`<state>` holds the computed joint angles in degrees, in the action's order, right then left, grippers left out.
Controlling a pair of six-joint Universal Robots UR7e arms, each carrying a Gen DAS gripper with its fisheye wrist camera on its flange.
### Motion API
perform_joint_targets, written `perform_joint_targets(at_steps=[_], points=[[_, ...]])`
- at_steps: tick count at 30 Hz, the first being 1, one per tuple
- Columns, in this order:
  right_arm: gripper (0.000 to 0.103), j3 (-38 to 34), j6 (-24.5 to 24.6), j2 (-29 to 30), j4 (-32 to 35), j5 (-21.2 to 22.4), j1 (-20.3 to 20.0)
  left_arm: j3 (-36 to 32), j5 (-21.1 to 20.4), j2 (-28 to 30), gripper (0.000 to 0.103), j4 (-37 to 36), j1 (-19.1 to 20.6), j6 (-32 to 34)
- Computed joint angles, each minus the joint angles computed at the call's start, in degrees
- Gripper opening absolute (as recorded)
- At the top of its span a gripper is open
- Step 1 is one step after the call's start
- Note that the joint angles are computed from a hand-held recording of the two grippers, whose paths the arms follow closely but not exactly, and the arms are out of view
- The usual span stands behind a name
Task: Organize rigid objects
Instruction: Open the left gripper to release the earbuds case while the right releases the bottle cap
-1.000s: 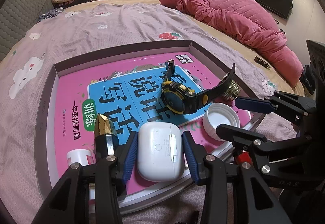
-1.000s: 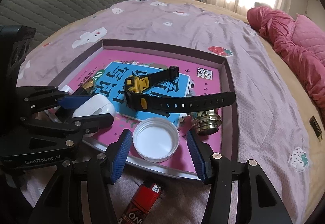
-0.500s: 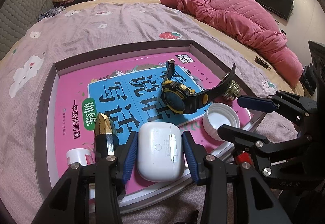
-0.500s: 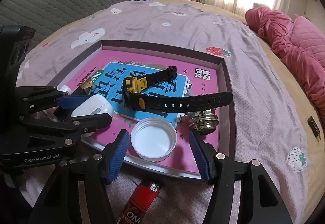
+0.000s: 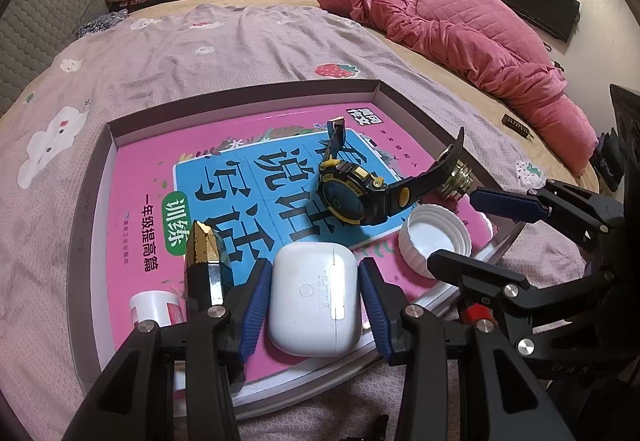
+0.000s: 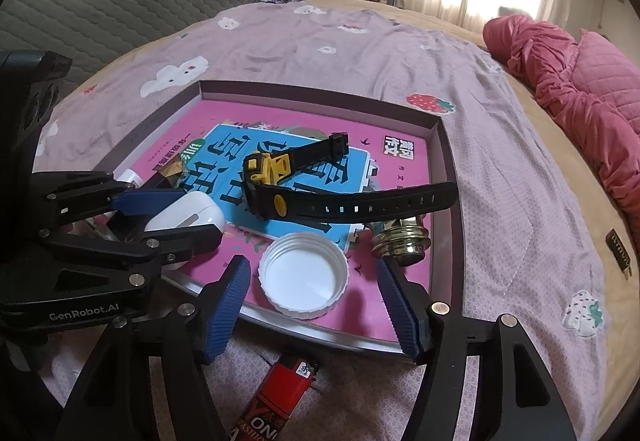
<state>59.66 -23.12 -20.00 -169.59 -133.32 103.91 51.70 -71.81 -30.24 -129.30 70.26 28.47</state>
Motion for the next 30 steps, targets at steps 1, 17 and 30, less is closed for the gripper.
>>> perform_joint_targets(at_steps=[1,17,30], points=[[0.068,0.0,0.0,0.0,-0.1,0.0,0.0,0.2,0.2,-0.1,0.045,-0.1,-0.1,0.0],[0.070,0.6,0.8,-0.2,-0.8,0.3,0.0,3.2,-0.9,-2.8,0.053,-2.4,0.2,-2.4],[0.074,1.3,0.8,-0.4,-2.8,0.9,0.3,9.1,-0.6,-6.4,0.066,-9.4,-0.1,-3.9]])
